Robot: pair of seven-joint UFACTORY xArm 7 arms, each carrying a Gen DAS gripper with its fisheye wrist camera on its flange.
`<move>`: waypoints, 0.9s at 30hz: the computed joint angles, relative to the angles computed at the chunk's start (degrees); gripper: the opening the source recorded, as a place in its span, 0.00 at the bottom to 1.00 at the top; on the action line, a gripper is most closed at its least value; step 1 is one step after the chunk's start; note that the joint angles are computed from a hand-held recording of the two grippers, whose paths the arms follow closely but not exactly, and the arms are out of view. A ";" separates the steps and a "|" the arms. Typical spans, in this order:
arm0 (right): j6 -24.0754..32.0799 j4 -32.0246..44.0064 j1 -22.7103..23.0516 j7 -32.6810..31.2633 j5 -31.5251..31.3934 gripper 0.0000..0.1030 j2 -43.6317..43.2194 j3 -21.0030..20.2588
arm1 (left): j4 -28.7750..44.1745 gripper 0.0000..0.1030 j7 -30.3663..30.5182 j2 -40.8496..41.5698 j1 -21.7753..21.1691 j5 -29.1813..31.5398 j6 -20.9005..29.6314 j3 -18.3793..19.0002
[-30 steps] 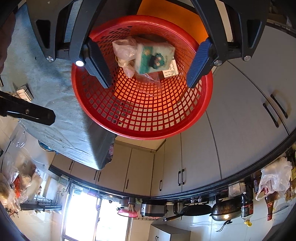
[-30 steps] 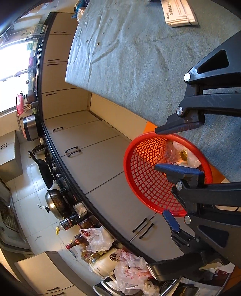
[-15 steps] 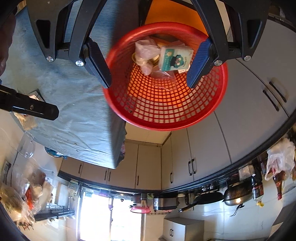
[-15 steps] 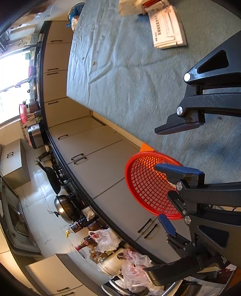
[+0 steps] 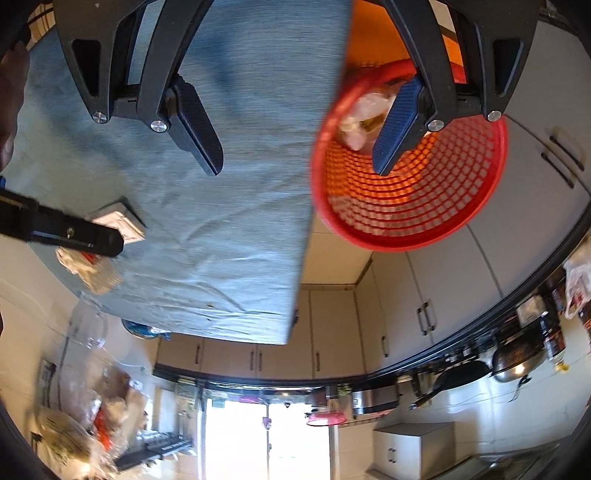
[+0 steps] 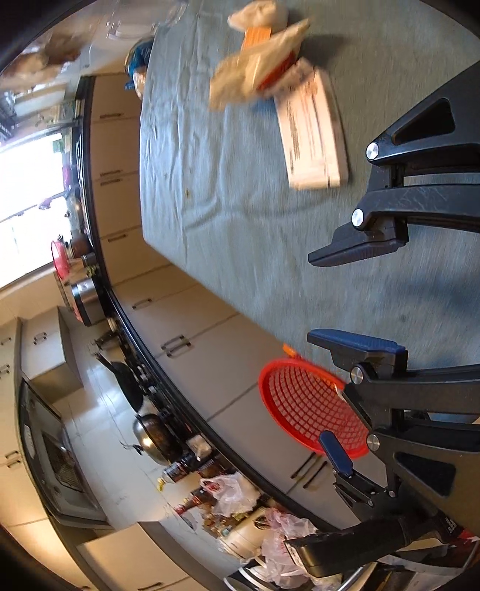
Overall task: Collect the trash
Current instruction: 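Swing both open tools back over the remaining trash on the table, then grasp the white medicine box with the left tool while the right tool grasps the red-labelled snack bag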
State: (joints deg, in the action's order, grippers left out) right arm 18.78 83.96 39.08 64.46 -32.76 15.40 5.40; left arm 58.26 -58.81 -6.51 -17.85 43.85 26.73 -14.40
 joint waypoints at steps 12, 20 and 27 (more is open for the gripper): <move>7.10 -12.70 -7.28 10.63 -15.03 0.54 -13.99 0.29 | 7.80 0.80 3.03 7.60 -7.20 1.00 2.41 -0.08; 9.19 -8.22 -12.10 -0.50 -9.74 0.56 -8.65 3.10 | 9.75 0.80 5.81 10.41 -10.72 -0.06 2.07 1.91; 11.50 -4.71 -10.46 -2.83 -9.80 0.56 -4.51 1.27 | 9.69 0.80 9.84 11.02 -11.27 -3.04 0.08 2.77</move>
State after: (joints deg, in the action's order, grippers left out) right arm 30.27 79.25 28.62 61.63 -42.56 10.89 6.67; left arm 67.95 -48.97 4.51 -29.12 40.82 26.81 -11.63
